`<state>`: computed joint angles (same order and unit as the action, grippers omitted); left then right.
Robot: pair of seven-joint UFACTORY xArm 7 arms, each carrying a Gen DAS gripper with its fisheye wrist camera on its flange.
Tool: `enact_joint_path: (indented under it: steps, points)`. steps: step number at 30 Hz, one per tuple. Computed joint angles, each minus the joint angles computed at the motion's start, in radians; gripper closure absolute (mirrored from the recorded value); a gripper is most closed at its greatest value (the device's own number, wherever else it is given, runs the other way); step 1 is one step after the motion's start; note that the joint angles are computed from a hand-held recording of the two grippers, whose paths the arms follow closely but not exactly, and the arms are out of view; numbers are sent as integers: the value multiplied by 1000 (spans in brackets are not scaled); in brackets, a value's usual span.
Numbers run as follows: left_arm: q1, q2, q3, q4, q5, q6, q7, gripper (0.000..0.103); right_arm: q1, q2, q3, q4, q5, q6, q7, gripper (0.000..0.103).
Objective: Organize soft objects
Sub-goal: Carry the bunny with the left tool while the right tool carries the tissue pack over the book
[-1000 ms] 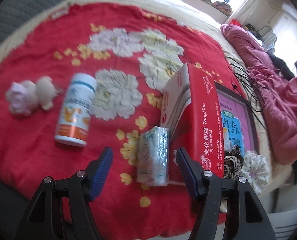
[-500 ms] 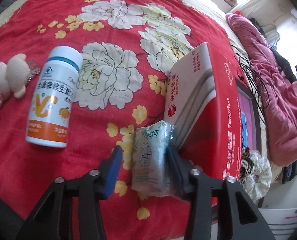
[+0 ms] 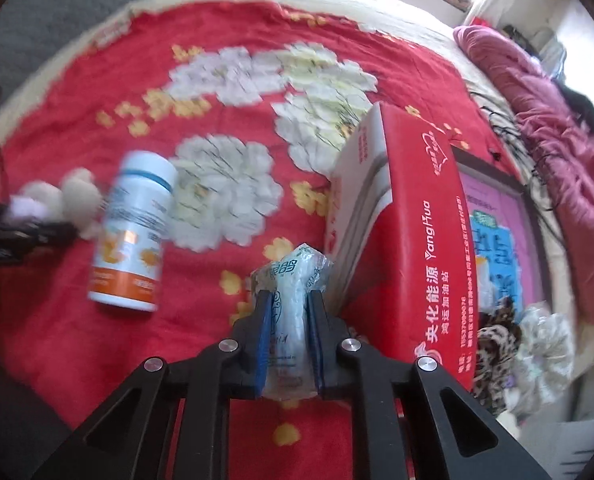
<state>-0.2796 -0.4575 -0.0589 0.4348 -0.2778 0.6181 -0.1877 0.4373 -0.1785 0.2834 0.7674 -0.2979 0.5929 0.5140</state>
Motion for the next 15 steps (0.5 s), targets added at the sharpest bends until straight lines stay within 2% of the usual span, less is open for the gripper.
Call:
enact_joint_path:
  steps: [3, 6, 9, 15]
  points:
    - [-13, -34, -6, 5, -11, 9, -7, 73, 9, -44, -3, -14, 25, -11, -18, 86]
    - [-15, -77, -31, 22, 14, 38, -40, 73, 15, -82, -18, -18, 93, -20, -51, 86]
    - [-28, -110, -49, 53, 33, 70, -66, 73, 7, -120, -11, -26, 105, -23, -58, 86]
    - [-49, -149, -102, 122, 91, 115, -125, 73, 8, -202, -28, -50, 196, -34, -89, 85]
